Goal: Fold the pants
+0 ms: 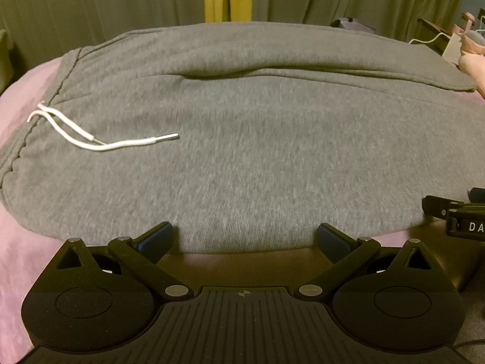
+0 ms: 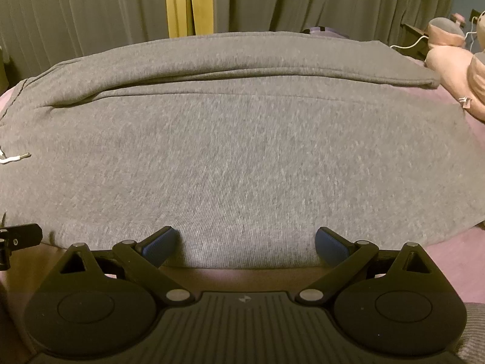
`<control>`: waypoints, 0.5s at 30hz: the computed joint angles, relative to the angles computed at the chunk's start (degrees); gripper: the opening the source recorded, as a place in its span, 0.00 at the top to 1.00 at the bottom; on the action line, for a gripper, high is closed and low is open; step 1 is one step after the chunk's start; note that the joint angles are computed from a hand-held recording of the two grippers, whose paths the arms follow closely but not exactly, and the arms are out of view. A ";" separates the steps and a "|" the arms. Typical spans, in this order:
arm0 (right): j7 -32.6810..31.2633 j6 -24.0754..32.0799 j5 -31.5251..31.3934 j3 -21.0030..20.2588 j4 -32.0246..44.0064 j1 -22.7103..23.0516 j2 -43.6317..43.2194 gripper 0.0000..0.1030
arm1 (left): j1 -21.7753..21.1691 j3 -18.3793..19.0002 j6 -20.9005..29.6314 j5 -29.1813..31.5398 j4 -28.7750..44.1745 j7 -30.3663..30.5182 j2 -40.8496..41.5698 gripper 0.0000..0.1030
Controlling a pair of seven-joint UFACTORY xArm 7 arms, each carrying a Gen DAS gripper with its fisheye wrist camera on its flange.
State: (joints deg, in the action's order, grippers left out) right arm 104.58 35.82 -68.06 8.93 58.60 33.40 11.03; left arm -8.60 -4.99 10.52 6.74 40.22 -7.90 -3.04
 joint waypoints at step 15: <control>-0.21 -0.99 0.38 -0.38 0.22 -0.11 0.42 0.04 | -0.26 0.09 0.66 -0.51 0.43 0.58 0.31 0.00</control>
State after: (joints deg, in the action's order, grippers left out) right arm 104.37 34.83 -67.69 8.56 58.83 33.30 11.45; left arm -8.85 -4.90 11.18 6.23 40.64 -7.31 -2.73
